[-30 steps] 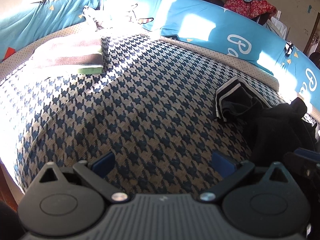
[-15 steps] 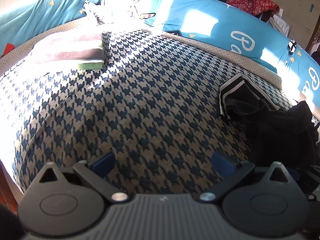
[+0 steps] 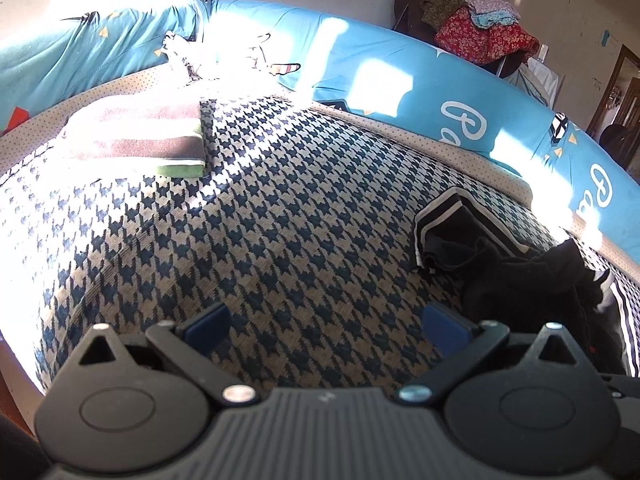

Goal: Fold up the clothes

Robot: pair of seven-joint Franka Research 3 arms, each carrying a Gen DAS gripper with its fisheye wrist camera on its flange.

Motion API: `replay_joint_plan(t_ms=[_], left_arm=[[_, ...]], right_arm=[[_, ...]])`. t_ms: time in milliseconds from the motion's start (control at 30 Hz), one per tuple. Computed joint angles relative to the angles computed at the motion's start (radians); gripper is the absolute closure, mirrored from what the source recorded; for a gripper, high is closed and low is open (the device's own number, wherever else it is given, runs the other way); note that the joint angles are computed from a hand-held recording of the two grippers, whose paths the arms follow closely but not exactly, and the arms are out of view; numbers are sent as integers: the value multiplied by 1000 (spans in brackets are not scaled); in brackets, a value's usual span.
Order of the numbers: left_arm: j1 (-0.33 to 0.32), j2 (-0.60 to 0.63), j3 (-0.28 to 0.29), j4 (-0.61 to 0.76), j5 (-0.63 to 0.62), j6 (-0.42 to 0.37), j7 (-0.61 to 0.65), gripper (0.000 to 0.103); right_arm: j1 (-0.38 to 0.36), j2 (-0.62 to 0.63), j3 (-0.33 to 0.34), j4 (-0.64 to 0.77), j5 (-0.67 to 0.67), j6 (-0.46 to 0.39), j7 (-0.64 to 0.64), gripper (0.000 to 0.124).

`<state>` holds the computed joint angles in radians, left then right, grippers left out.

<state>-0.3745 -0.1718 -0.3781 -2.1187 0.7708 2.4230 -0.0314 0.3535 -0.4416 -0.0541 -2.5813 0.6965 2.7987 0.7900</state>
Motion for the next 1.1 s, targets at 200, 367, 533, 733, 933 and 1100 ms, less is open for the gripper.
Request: replay_joint_plan(t_ms=[200,367,533,733,933,1100], left_arm=[[12,-63,11,-19,-3,67,65,0],[12,-46,14,-9,-77,133,168,0],[-1,20,30,44,-165,180,298,0],[-18,142,60,116,-323,271,505,0],[-24,219,70,137,-427,336,602,0],[-33,277,72,182,-442,345,651,0]], right_arm=[[78,-124,-77,-27,82,-259,-237,120],[38,-197,-27,-63,35,-398,-320,120],[-25,-232,38,-106,19,-228,-235,110],[-95,-195,61,-94,-87,-149,-51,97],[-130,-202,35,-90,-184,-103,31,84],[-230,-199,54,-85,-258,-34,176,70]])
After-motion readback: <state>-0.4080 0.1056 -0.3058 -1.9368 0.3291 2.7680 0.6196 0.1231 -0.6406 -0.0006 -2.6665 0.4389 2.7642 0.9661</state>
